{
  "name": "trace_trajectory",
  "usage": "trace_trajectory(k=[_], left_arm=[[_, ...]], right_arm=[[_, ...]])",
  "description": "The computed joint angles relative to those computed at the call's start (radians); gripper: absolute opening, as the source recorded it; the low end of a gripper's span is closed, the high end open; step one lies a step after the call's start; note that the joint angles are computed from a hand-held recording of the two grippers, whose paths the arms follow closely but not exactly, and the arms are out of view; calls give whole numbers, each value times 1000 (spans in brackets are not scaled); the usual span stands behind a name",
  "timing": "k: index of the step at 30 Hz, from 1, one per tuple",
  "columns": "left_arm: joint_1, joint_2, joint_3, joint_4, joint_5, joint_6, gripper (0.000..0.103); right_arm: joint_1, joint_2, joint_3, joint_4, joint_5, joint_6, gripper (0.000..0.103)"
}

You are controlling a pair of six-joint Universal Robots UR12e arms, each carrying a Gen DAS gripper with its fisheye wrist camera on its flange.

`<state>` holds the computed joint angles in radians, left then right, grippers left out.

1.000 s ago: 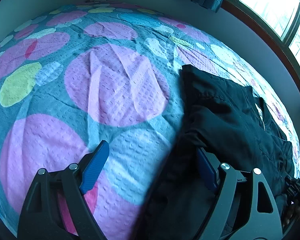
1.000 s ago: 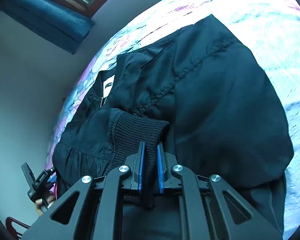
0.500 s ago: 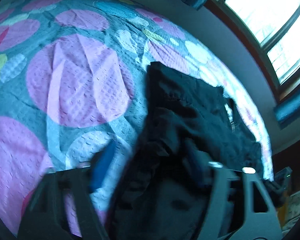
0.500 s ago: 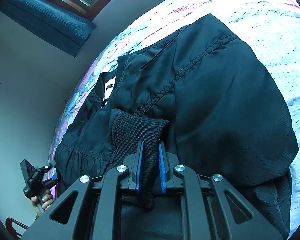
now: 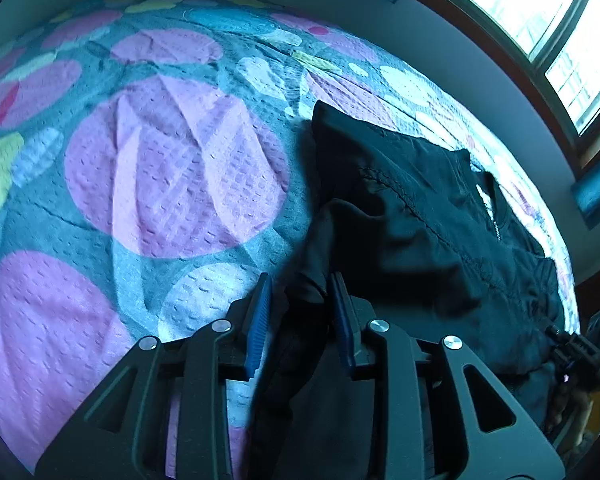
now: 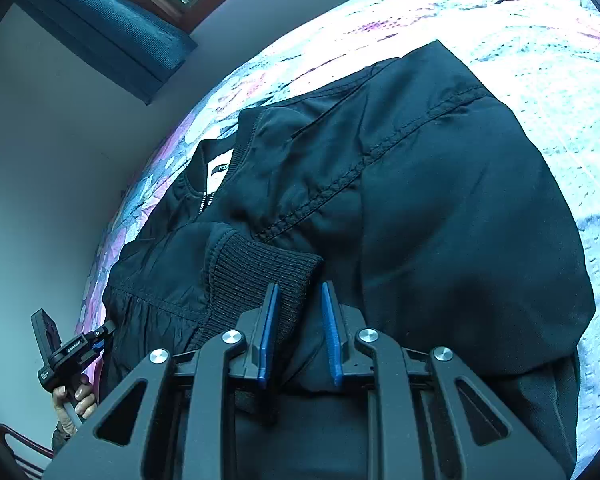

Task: Fold small clothes

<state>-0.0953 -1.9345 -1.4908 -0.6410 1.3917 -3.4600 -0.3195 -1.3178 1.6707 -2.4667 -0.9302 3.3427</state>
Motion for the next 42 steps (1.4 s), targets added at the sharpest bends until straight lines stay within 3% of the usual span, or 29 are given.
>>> trace_trajectory(k=[3, 7, 10, 12, 14, 19, 25, 29, 34, 39, 42], left_arm=[[8, 5, -5, 1, -21, -5, 32], [15, 43, -40, 21, -7, 13, 52], [27, 94, -91, 29, -25, 75, 59], [34, 133, -129, 7, -35, 118, 62], [45, 168, -164, -17, -69, 145, 63], [75, 261, -257, -111, -188, 184, 64], [83, 337, -333, -189, -275, 194, 65], [87, 362, -357, -239, -360, 200, 65], [71, 373, -364, -280, -387, 240, 66], [56, 373, -376, -246, -400, 210, 67], [58, 373, -386, -245, -453, 193, 67]], right_arm=[[-8, 0, 0, 3, 26, 29, 21], [-29, -35, 22, 1, 26, 46, 29], [-64, -75, 51, 22, 77, 12, 39], [-83, -108, 68, 67, 75, -38, 56], [-105, -148, 97, 99, 72, -79, 60], [-179, -241, 183, 193, 134, -140, 62], [-253, -319, 268, 351, 242, -236, 62], [-277, -353, 294, 450, 288, -340, 62], [-301, -376, 313, 545, 361, -431, 67], [-307, -401, 324, 630, 353, -537, 68], [-304, -408, 319, 679, 355, -589, 68]])
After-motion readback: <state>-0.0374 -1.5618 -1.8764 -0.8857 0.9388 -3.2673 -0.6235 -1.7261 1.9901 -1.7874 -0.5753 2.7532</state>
